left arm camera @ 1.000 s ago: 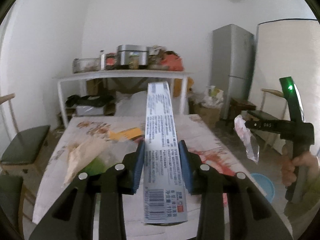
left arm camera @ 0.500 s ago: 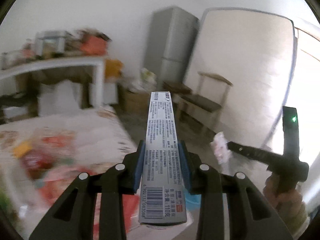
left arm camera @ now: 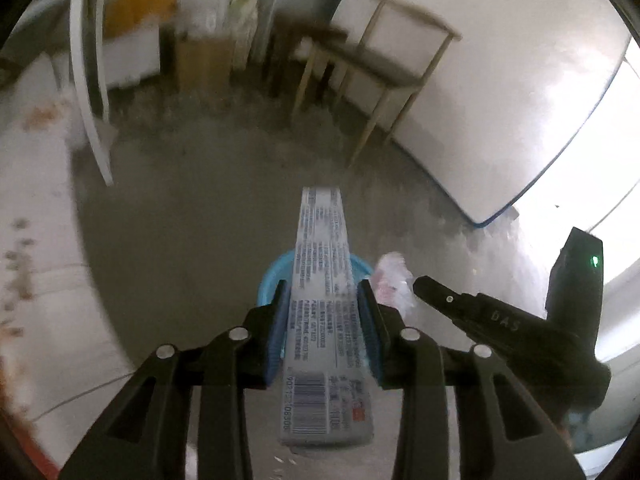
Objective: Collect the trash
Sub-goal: 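Carry the box and bag over the blue wastebasket while both grippers open to drop them, then move both grippers back over the table toward the remaining items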
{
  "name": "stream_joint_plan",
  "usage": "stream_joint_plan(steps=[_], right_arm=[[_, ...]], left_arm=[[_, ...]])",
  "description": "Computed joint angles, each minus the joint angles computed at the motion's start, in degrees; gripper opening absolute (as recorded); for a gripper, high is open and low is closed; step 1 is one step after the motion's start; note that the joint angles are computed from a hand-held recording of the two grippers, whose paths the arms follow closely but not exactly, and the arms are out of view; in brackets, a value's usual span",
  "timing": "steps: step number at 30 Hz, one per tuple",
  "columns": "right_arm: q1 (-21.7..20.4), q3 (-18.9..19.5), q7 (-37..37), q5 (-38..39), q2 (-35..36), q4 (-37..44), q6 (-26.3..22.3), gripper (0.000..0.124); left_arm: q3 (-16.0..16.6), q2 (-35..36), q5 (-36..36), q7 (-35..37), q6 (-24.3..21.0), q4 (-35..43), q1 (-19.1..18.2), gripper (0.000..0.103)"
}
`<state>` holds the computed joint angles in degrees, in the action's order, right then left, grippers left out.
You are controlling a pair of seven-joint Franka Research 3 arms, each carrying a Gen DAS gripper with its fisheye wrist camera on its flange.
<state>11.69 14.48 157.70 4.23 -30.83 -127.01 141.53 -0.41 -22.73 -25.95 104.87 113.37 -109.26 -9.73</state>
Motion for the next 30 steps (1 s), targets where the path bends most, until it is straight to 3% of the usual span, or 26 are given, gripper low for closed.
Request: stream_joint_plan(steps=[2, 5, 8, 13, 19, 22, 26, 30], right_arm=[[0.0, -1.0, 0.7, 1.5, 0.3, -1.7, 1.4, 0.036], [-0.3, -1.1, 2.7, 2.8, -0.1, -3.7, 2.4, 0.036], [-0.2, -0.3, 2.9, 2.0, -1.3, -4.1, 1.6, 0.039], [-0.1, 1.9, 1.9, -1.9, -2.5, -0.9, -6.5, 0.049], [-0.6, 7.6, 1.4, -10.9, -3.6, 6.8, -19.5, 0.078], [0.4, 10.3, 0.5, -15.1, -2.9, 11.3, -23.7, 0.081], [3.1, 11.5, -1.3, -16.2, -1.5, 14.5, -23.9, 0.081], [5.1, 12.9, -2.0, -17.2, 1.7, 18.5, -20.7, 0.082]], left_arm=[[-1.4, 1.2, 1.0, -1.0, 2.2, -0.5, -0.1, 0.066], [-2.1, 0.8, 3.4, -1.1, 3.4, -1.6, -0.1, 0.069], [-0.5, 0.2, 3.1, 0.0, 2.5, -1.5, 0.1, 0.072], [2.5, -3.2, 0.8, 2.4, 3.0, -2.3, 1.0, 0.072], [7.0, -9.6, -0.8, 6.5, -1.3, -3.1, 1.6, 0.072], [9.4, -14.2, -0.6, 7.7, -1.8, -4.4, 2.6, 0.080], [13.5, -20.5, 0.7, 10.3, -1.5, -6.3, 3.8, 0.087], [18.3, -25.1, 1.8, 13.1, -1.4, -7.3, 4.1, 0.094]])
